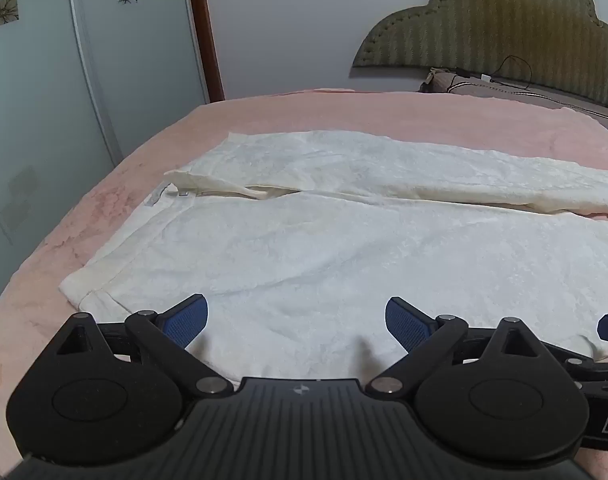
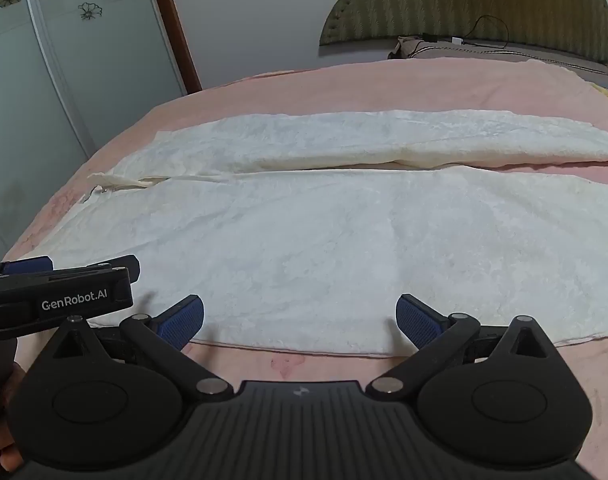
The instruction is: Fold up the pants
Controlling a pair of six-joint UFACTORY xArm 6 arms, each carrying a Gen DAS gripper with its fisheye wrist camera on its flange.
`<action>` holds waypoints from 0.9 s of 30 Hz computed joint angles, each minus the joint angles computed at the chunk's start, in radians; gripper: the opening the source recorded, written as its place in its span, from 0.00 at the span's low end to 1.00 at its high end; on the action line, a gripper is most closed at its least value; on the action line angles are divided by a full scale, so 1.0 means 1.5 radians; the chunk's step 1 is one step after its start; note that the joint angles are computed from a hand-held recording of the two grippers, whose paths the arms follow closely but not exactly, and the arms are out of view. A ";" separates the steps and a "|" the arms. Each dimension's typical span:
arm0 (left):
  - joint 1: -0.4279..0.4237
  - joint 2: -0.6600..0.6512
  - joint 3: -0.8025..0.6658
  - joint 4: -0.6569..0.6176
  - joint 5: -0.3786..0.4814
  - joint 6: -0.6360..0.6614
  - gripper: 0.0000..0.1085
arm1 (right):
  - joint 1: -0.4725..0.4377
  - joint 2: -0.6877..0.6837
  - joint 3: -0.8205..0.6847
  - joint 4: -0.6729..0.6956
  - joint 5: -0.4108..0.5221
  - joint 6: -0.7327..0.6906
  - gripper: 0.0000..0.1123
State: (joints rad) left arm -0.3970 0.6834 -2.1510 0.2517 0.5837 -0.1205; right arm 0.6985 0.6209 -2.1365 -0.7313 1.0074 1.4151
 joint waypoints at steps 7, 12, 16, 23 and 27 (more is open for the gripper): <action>0.003 0.005 -0.009 -0.012 0.005 0.003 0.90 | 0.000 0.003 -0.002 -0.002 -0.002 0.002 0.92; 0.003 -0.005 0.011 -0.003 -0.007 -0.008 0.90 | 0.006 -0.001 0.013 -0.013 -0.008 0.018 0.92; 0.003 -0.004 0.010 -0.003 -0.006 -0.008 0.90 | 0.002 0.005 -0.002 -0.005 -0.005 0.008 0.92; 0.003 -0.006 0.014 -0.001 -0.009 -0.011 0.90 | 0.000 0.005 0.000 -0.004 -0.008 0.009 0.92; 0.003 -0.007 0.016 -0.003 -0.011 -0.010 0.90 | -0.001 -0.004 0.010 0.000 -0.014 0.005 0.92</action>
